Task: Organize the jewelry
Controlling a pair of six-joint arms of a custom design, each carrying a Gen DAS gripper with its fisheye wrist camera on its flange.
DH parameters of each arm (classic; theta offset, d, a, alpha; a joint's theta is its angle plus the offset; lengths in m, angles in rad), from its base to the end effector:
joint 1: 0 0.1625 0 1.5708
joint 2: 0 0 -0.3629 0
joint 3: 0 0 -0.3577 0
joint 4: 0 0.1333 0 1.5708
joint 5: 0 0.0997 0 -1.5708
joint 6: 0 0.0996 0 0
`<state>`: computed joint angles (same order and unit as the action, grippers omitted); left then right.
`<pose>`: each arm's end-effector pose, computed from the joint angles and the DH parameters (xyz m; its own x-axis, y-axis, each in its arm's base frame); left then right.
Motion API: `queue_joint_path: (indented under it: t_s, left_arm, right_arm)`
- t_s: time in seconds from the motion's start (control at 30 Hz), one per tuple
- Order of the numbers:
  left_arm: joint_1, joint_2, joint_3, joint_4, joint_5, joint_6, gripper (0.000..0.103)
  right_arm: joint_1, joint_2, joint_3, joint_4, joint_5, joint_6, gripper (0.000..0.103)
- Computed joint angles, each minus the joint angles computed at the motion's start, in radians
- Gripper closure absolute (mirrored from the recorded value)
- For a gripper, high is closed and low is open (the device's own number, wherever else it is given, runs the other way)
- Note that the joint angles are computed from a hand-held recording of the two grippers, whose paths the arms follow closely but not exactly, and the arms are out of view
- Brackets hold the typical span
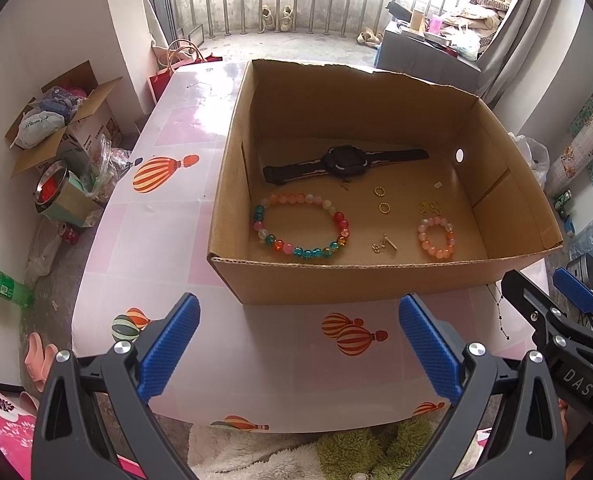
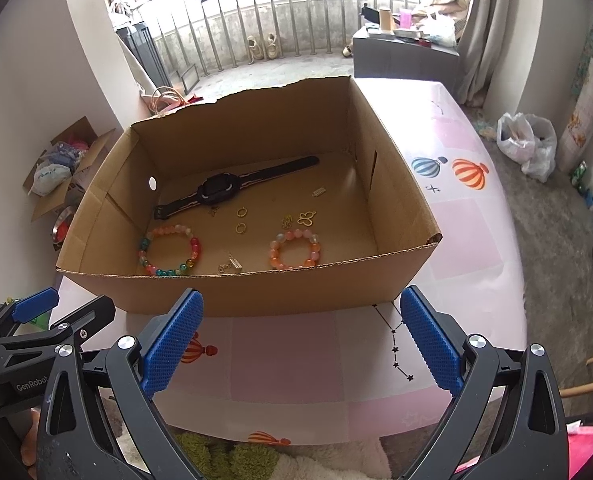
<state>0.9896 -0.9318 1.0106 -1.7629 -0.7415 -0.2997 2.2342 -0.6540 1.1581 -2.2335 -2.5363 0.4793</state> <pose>-0.2004 -0.6816 0.3701 -0.7441 0.0425 -0.6667 0.3410 0.8823 -0.3243 0.4769 -0.5267 0.1703 -0.7492 0.1387 0.6477 -0.2959 0.8047 -0.5146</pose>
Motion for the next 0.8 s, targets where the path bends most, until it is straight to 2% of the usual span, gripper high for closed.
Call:
queue_joint_path:
  t_s: [0.33, 0.8]
  left_arm:
    - [0.003, 0.002, -0.006, 0.01, 0.002, -0.005, 0.005]
    - [0.003, -0.005, -0.006, 0.016, 0.013, -0.017, 0.005]
  right_arm:
    - [0.002, 0.009, -0.014, 0.052, -0.012, 0.029, 0.008]
    - [0.01, 0.046, -0.073, 0.084, -0.016, 0.009, 0.008]
